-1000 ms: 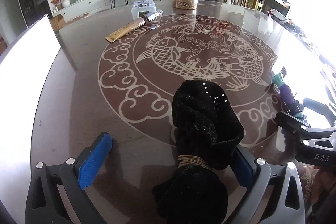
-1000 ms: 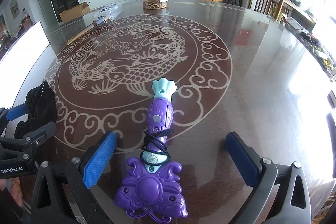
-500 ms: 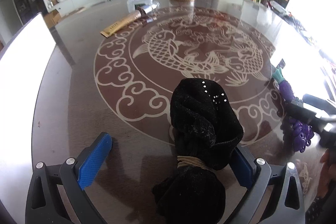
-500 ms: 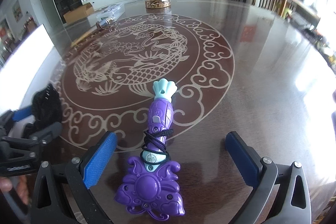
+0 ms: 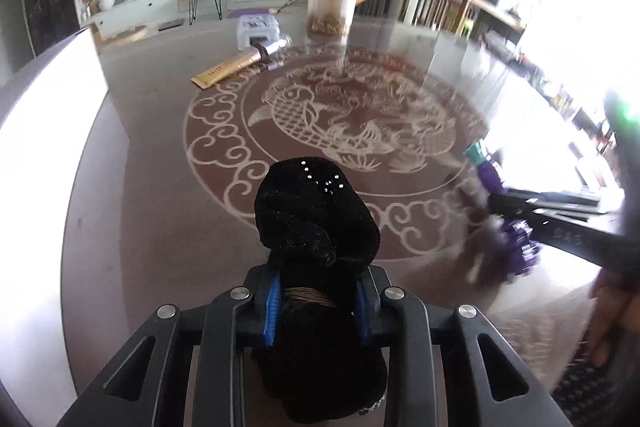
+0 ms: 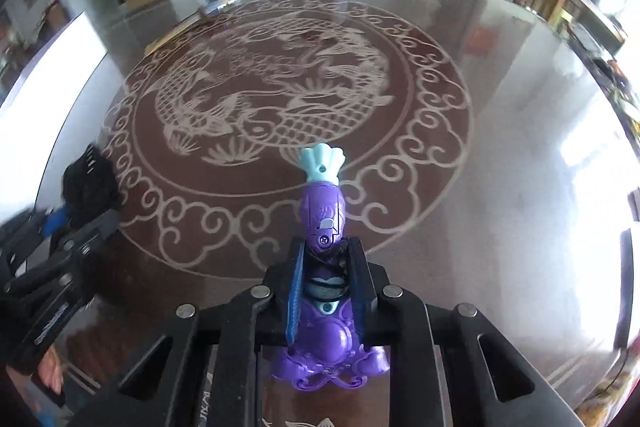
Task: Organize objects
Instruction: 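Carry plush toy and purple toy into the cardboard box and open both tools, then withdraw both open tools from the box back over the table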
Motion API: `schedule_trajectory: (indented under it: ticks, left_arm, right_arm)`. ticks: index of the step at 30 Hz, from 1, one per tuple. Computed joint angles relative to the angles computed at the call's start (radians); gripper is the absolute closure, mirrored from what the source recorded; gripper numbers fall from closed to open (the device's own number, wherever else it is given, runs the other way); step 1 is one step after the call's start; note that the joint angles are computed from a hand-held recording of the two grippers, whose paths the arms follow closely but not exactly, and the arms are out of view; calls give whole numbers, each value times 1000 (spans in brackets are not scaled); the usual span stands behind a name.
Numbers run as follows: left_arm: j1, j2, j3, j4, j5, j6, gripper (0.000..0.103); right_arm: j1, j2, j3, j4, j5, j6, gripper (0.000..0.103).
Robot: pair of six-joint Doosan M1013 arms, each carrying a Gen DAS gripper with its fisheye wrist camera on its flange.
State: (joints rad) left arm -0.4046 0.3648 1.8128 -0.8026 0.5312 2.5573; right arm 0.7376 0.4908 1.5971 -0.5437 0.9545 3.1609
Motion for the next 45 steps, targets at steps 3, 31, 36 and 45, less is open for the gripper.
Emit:
schedule_trajectory:
  ticks: [3, 31, 36, 45]
  left_arm:
    - [76, -56, 32, -195, 105, 115, 74]
    - [313, -105, 17, 897, -117, -943, 9]
    - [293, -154, 42, 926, -215, -965, 9]
    - [238, -234, 88, -153, 85, 153, 3]
  right_arm:
    - [30, -43, 40, -111, -99, 130, 83]
    - [98, 318, -724, 180, -233, -652, 26]
    - [128, 179, -446, -321, -209, -168, 3]
    - [90, 98, -132, -217, 116, -34, 2]
